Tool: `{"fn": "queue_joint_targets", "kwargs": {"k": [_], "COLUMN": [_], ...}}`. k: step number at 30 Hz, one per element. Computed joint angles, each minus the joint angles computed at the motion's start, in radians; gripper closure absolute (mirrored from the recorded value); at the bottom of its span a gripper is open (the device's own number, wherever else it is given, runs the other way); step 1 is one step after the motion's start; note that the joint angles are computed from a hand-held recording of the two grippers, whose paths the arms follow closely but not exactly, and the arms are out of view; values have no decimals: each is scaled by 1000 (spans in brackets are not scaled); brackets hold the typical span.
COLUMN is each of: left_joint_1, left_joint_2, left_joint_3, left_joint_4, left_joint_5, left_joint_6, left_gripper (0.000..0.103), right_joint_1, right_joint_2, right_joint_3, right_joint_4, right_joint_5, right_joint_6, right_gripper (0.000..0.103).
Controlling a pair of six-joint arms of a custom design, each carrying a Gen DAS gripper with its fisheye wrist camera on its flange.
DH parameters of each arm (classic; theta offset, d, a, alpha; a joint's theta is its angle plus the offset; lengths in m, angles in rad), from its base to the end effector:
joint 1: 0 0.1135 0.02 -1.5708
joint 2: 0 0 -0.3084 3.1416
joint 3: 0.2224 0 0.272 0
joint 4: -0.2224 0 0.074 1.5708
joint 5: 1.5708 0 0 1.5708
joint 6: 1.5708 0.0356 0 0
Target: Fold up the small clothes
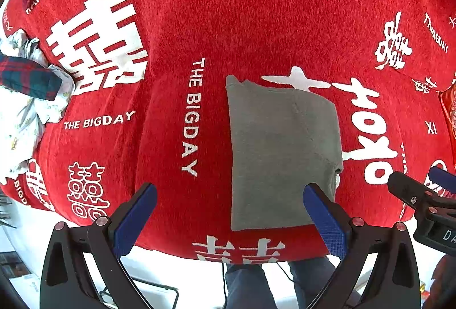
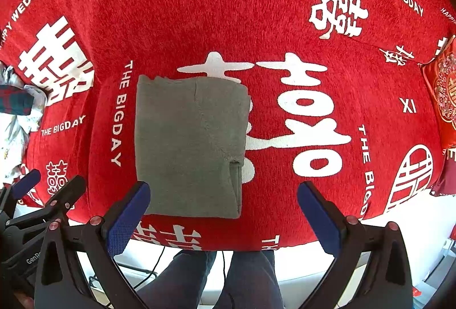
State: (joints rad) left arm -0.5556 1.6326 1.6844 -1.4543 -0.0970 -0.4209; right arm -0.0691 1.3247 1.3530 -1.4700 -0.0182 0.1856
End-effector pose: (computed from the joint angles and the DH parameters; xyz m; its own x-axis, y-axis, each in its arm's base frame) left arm 0.2730 -0.1654 0.3871 -0.9733 0.1256 -0.1919 0.1244 0.9921 0.0187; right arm 0.2220 -0.0147 0.3714 -0.9600 0.2514 -0.1232 0.2481 0.9678 0.0415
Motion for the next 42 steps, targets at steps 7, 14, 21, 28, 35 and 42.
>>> {"fn": "queue_joint_targets", "kwargs": {"k": [7,14,21,28,35,42], "left_joint_1": [-2,-2,0,-6,0,2], "left_joint_2": [1,1,-1,1,-6,-8], "left_joint_3": [4,4,0,7,-1,-6], "left_joint_4": [-2,-2,0,-5,-2,-1], "left_joint_5": [-1,-1,0,-6,-13,-15], "left_joint_6": [0,0,4,1,7,9], "left_gripper": [0,0,0,0,0,0], "right_joint_1": [1,0,-1,-3,-3,-5], "right_joint_2": [1,-1,2,-4,-3,-5], "right_joint_3": [1,-1,1,-5,-4,-6], "right_joint_4": [-1,0,-1,-1,-1,-3], "right_joint_5": [1,0,1,1,0,0], "right_joint_6": [1,0,-1,-3,-4,-7], "right_gripper": [0,0,0,0,0,0]}}
